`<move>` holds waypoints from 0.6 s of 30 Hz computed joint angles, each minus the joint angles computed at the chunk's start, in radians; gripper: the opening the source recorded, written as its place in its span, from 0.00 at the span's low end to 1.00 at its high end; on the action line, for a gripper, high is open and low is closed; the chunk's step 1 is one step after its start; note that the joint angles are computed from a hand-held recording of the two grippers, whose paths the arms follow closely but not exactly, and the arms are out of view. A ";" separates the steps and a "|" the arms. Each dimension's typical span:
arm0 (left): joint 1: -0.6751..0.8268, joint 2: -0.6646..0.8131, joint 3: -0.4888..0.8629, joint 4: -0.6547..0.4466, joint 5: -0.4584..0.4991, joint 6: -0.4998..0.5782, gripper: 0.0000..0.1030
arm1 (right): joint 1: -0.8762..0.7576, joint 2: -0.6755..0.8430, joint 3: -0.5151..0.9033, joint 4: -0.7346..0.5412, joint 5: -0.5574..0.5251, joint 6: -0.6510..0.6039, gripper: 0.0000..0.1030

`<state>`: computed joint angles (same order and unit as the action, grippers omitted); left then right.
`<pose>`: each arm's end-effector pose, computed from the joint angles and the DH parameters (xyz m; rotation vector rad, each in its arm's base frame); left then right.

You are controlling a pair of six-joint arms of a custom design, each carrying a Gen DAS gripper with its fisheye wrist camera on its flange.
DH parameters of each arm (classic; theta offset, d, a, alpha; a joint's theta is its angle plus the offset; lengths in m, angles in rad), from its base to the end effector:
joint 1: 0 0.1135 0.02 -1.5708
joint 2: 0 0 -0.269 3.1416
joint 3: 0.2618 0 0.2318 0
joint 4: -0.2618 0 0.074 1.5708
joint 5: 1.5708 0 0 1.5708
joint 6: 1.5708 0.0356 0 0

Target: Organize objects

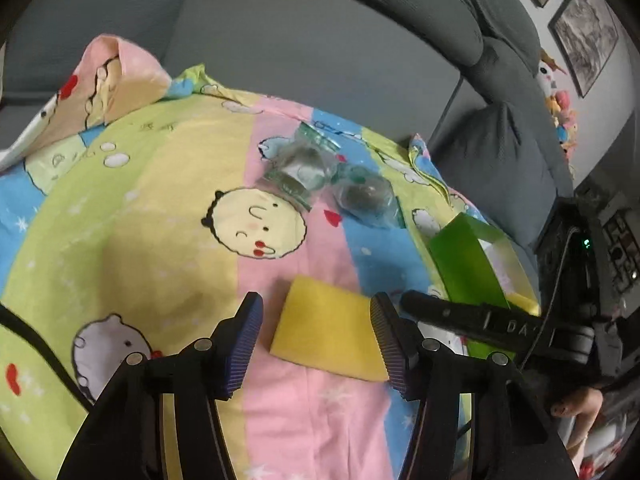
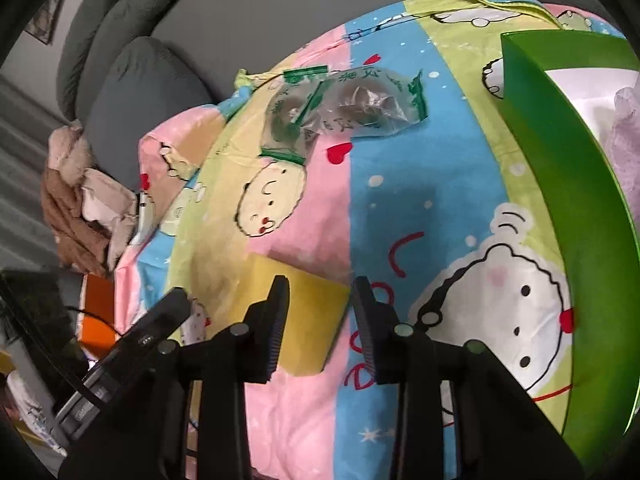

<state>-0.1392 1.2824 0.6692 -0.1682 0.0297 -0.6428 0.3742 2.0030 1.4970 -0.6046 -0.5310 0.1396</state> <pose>0.2365 -0.0342 0.2144 -0.5813 2.3189 -0.4123 0.3695 0.1645 0.2079 -0.4872 2.6636 0.8715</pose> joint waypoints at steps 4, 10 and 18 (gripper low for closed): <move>0.028 0.101 0.027 -0.047 0.051 -0.034 0.55 | 0.002 0.010 0.003 0.013 -0.008 0.020 0.34; 0.040 0.123 0.027 -0.040 0.093 -0.070 0.55 | 0.015 0.059 0.055 -0.027 0.051 0.060 0.36; 0.038 0.103 0.019 -0.035 0.123 -0.075 0.55 | 0.038 0.060 0.074 -0.022 0.048 0.060 0.36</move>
